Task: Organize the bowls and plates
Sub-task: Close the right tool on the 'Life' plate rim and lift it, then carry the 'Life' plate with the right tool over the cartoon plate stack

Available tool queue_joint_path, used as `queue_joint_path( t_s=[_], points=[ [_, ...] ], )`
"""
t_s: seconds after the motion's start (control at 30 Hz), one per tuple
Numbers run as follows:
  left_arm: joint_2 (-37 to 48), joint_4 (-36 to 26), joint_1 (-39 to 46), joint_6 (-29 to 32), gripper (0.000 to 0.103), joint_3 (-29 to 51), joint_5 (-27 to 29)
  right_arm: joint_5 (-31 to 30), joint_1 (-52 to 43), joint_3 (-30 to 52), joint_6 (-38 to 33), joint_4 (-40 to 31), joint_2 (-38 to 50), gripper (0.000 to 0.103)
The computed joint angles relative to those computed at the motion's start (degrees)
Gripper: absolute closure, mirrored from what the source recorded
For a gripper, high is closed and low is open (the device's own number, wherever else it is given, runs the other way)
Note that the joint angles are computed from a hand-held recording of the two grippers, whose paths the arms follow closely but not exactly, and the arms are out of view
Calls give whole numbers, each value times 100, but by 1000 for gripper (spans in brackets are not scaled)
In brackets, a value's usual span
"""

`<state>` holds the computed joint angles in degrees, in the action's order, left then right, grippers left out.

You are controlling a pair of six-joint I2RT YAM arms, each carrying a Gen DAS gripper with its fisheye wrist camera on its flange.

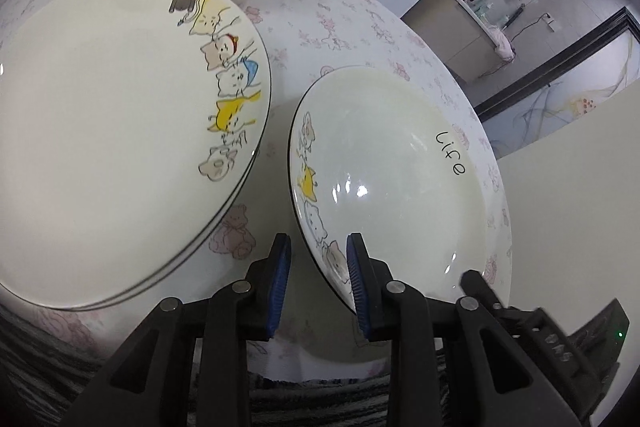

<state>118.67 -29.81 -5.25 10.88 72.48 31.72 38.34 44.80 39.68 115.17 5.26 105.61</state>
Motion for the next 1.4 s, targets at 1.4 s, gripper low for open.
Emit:
queue_joint_path(
  t_s=[1.4],
  points=[
    [-856, 827, -101, 685, 84, -651, -246, 378, 12, 852, -1012, -1346, 174, 87]
  ],
)
